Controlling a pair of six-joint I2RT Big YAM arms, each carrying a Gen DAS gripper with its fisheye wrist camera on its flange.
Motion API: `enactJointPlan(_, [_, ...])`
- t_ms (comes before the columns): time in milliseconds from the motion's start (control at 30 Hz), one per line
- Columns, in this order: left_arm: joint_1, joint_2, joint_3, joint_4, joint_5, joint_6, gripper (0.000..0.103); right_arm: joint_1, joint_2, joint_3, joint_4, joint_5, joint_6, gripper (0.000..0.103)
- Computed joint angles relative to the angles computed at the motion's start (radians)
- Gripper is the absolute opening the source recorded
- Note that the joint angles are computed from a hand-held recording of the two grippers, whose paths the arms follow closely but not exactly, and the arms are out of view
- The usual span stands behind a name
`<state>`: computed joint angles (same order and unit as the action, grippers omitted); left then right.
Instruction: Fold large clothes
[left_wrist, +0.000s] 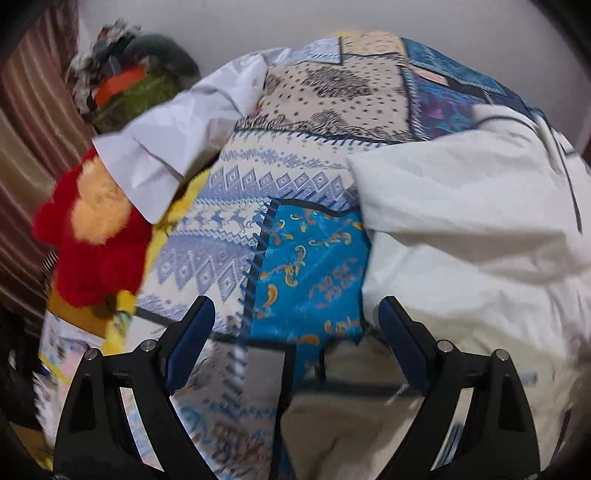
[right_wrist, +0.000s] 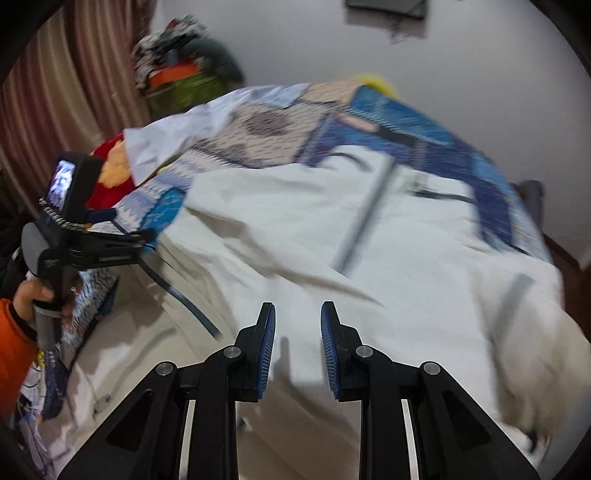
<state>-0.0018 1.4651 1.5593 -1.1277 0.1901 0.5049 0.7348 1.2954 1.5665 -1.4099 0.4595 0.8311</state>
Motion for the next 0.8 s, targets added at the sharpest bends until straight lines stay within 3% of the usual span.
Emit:
enactJointPlan(100, [0.023, 0.034, 0.009, -0.042, 0.068, -0.034, 0.091, -0.061, 0.095, 0.055, 0.094, -0.078, -0.134, 0.021])
enactJointPlan(200, [0.055, 0.044, -0.006, -0.068, 0.136, -0.026, 0.091, -0.096, 0.188, 0.121, 0.132, -0.133, -0.235, 0.021])
enactJointPlan(367, [0.091, -0.014, -0.044, -0.074, 0.258, 0.067, 0.087, -0.131, 0.379, 0.270, 0.092, -0.188, -0.371, 0.021])
enactJointPlan(433, [0.070, -0.035, -0.074, -0.051, 0.226, 0.099, 0.087, -0.142, 0.428, 0.312, 0.081, -0.192, -0.385, 0.021])
enactJointPlan(533, [0.012, -0.053, -0.153, 0.044, 0.053, 0.135, 0.087, -0.164, 0.456, 0.340, 0.111, -0.194, -0.376, 0.021])
enactJointPlan(633, [0.004, -0.098, -0.234, 0.148, 0.033, 0.142, 0.088, -0.198, 0.466, 0.368, 0.128, -0.210, -0.331, 0.021])
enactJointPlan(733, [0.014, -0.122, -0.265, 0.170, 0.032, 0.136, 0.089, -0.224, 0.487, 0.410, 0.086, -0.125, -0.295, 0.021])
enactJointPlan(800, [0.019, -0.146, -0.300, 0.204, 0.028, 0.152, 0.089, -0.233, 0.510, 0.456, -0.028, 0.097, -0.213, 0.021])
